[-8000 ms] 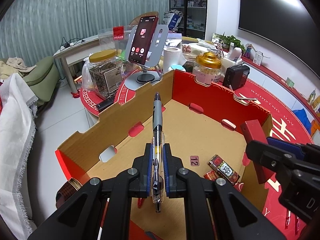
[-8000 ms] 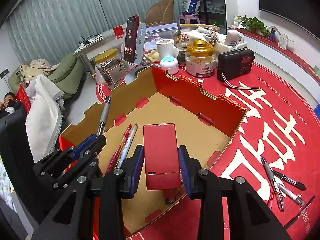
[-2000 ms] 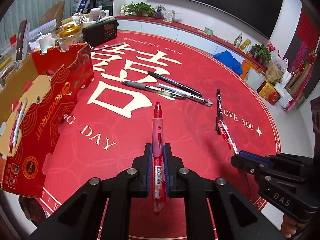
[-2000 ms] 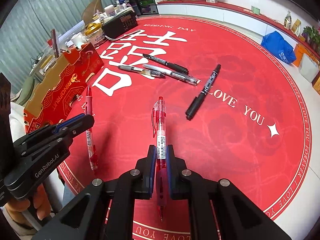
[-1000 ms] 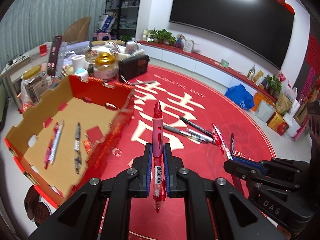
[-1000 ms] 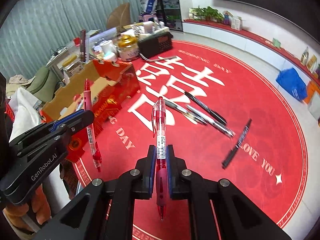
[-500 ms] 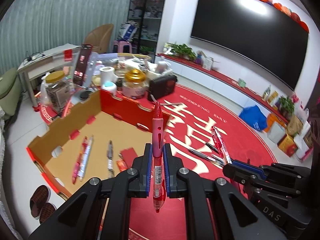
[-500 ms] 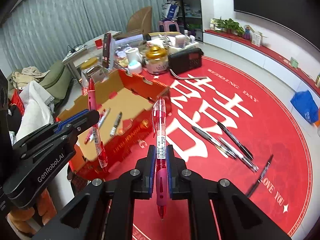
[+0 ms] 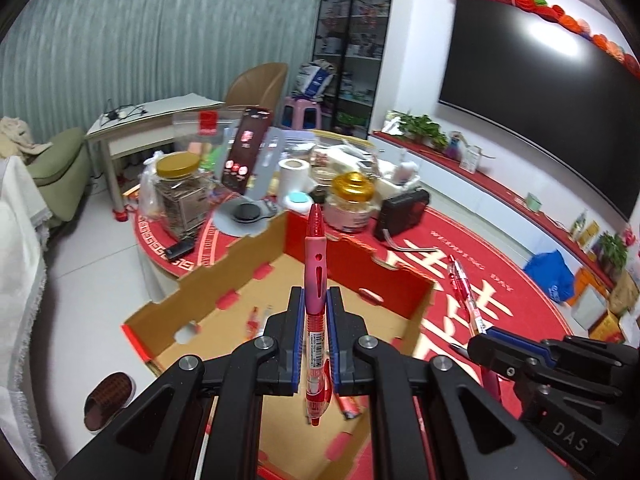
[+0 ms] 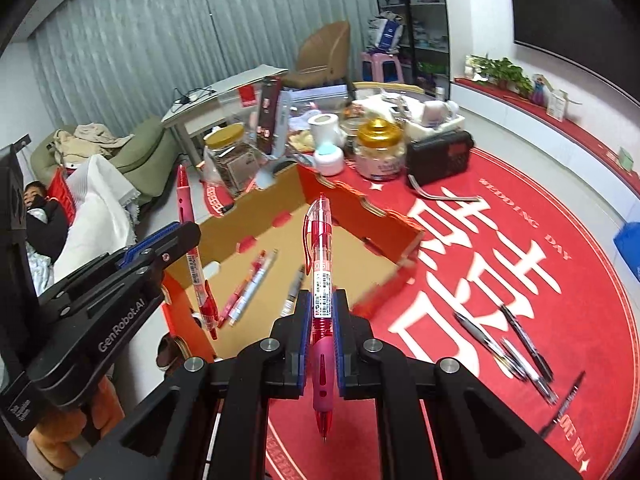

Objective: Organize rigid objects
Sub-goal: 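Carry both red pens over the cardboard box with both tools, then lower both red pens into the box and open both tools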

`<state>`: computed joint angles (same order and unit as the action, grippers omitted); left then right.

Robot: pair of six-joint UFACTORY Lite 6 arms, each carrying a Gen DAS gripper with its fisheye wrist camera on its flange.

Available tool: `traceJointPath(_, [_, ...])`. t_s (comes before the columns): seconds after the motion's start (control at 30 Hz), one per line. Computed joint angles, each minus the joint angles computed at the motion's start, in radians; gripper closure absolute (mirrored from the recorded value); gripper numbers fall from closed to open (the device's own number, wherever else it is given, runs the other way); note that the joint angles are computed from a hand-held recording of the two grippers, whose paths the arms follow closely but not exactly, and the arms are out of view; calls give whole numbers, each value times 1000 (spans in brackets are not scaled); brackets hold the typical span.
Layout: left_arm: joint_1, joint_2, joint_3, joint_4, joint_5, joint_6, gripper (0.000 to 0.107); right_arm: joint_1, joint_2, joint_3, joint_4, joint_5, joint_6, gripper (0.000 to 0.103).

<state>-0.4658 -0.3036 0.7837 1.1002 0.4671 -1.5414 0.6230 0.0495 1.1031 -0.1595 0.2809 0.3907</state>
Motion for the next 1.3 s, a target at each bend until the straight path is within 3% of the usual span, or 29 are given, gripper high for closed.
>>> traceJointPath(0.23, [80,51,-12,40,-49,-11,96,20,150,130,47,-9,-35,92])
traceJointPath(0.37, [112,92,-2,43,-81,-13,96,36,204,176,-65,-3,64,92])
traceJointPath(0.57, [138,135,17,49,-104,-13,96,23,269,237,-10,8,6,92])
traceJointPath(0.73, [154,176,35,51,-126,-10,96,28,304,266,-84,12,72,92])
traceJointPath(1.3, [187,227,47,87,-158,-26,96,18,388,341,-50,32,46,92])
